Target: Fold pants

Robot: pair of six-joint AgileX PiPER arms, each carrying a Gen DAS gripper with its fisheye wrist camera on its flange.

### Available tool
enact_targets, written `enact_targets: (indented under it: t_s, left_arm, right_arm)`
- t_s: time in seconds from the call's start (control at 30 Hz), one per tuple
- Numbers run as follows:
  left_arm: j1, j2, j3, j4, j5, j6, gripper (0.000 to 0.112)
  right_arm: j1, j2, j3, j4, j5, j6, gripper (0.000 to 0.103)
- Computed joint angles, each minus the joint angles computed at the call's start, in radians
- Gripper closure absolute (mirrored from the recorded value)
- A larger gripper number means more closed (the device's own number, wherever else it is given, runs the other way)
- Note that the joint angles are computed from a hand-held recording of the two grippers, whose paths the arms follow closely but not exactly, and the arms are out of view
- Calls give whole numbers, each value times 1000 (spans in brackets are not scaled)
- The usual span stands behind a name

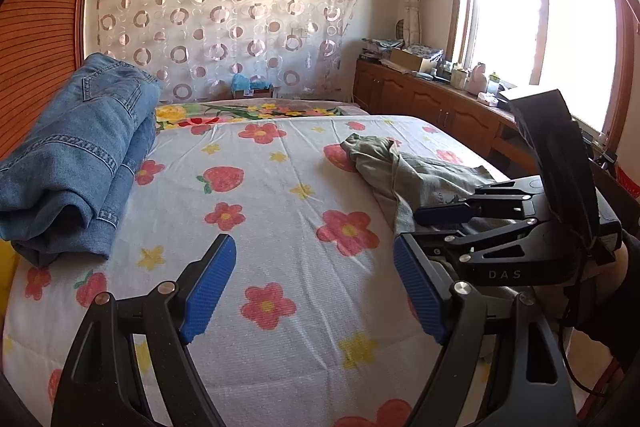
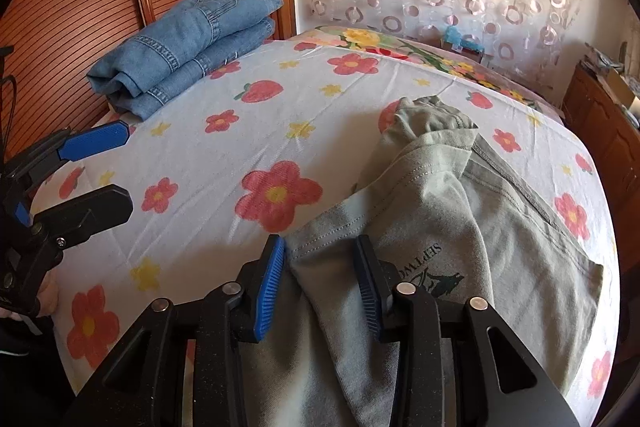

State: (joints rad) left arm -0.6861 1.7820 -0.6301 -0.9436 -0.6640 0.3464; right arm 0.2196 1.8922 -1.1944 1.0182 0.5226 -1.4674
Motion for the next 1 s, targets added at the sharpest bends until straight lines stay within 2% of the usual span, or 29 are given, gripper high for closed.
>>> enact_targets:
  t_s: [0.17, 0.27, 0.33, 0.4, 0.43, 0.6, 0.77, 0.9, 1.0]
  left_arm:
    - [0, 1, -2, -4, 1, 4, 31]
    - [2, 4, -3, -10, 3, 8, 31]
    - [1, 5, -4, -13, 1, 10, 31]
    - [-1, 8, -5, -16, -1, 10, 31]
    - [-2, 8, -6, -20, -1, 14, 31]
    - [-4, 15, -13, -39, 1, 31, 30]
    - [-6, 18, -13, -42, -5, 33, 30]
    - [-7, 19, -11, -43, -7, 35, 31]
    - [-6, 18, -13, -44, -5, 37, 30]
  right_arm:
    - [15, -8, 15, -7, -27, -14, 60]
    - [8, -2, 7, 0, -12, -7, 60]
    - [1, 0, 8, 14, -17, -1, 76]
    - [-26, 9, -4, 39, 20, 4, 88]
    - [-41, 13, -8, 60, 37, 7, 91]
    - [-106, -16, 17, 189, 114, -54, 92]
    - [-164, -50, 34, 243, 190, -82, 92]
    - [-198, -56, 39, 265, 227, -91, 92]
    - [-198, -55, 43, 267, 220, -86, 92]
